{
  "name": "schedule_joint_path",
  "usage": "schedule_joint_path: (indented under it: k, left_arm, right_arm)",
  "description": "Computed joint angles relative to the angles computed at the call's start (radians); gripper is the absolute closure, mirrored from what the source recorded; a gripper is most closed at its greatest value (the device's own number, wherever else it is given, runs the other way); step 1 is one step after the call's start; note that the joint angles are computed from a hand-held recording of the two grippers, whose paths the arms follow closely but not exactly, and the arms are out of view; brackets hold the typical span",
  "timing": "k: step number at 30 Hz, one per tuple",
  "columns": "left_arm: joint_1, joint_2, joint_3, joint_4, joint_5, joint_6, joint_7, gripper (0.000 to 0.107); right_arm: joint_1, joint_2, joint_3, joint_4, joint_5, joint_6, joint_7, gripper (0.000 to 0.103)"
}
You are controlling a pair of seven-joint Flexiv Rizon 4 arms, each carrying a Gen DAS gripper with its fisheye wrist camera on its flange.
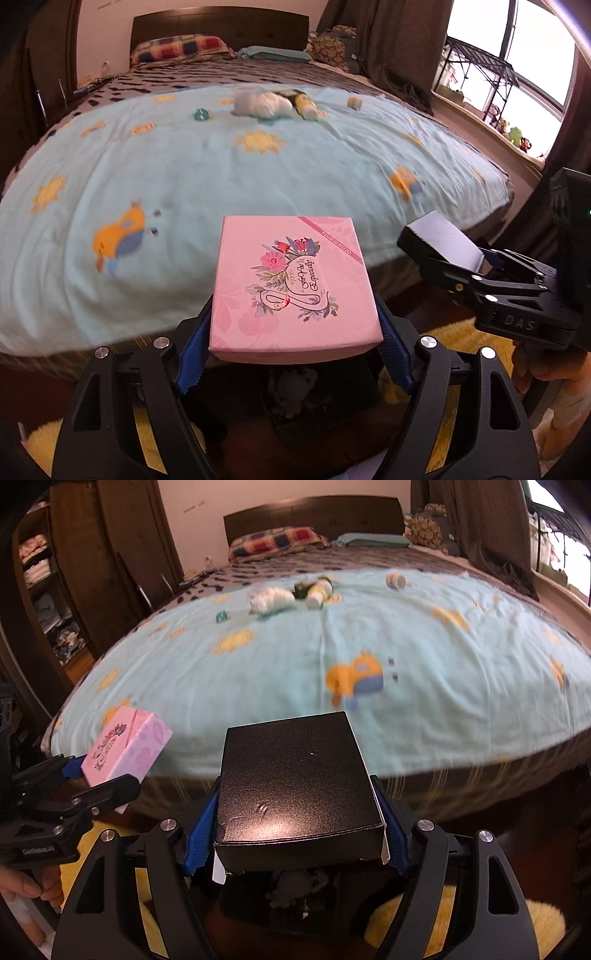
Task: Collect trash
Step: 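Lower both tools to the bin and open both to drop the boxes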
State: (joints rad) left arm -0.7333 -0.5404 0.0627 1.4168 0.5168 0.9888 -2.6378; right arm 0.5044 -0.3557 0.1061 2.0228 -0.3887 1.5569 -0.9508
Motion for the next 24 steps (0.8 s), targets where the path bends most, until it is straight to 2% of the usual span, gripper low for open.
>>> schedule_joint_path:
  k: [7,14,19,24]
  left_arm:
    - [0.016,-0.05,-0.049,0.031,-0.087,0.016,0.058,0.033]
    - [0.012,-0.141,-0.039,0.01,-0.165,-0.005,0.112,0.033]
    - [0.038,-0.211,-0.061,0.012,-0.247,0.017,0.175,0.033]
    - [0.062,-0.241,-0.076,0.044,-0.334,0.057,0.218,0.033]
  right_arm:
    - [-0.086,-0.02,0.123,0.022,0.1,-0.052,-0.068,0.028]
    - [-0.066,-0.069,0.126,0.009,0.137,-0.109,-0.087,0.028]
    - [-0.059,-0.111,0.135,-0.006,0.159,-0.14,-0.091,0.028]
    - [-0.048,-0.152,0.135,-0.031,0.169,-0.18,-0.09,0.028]
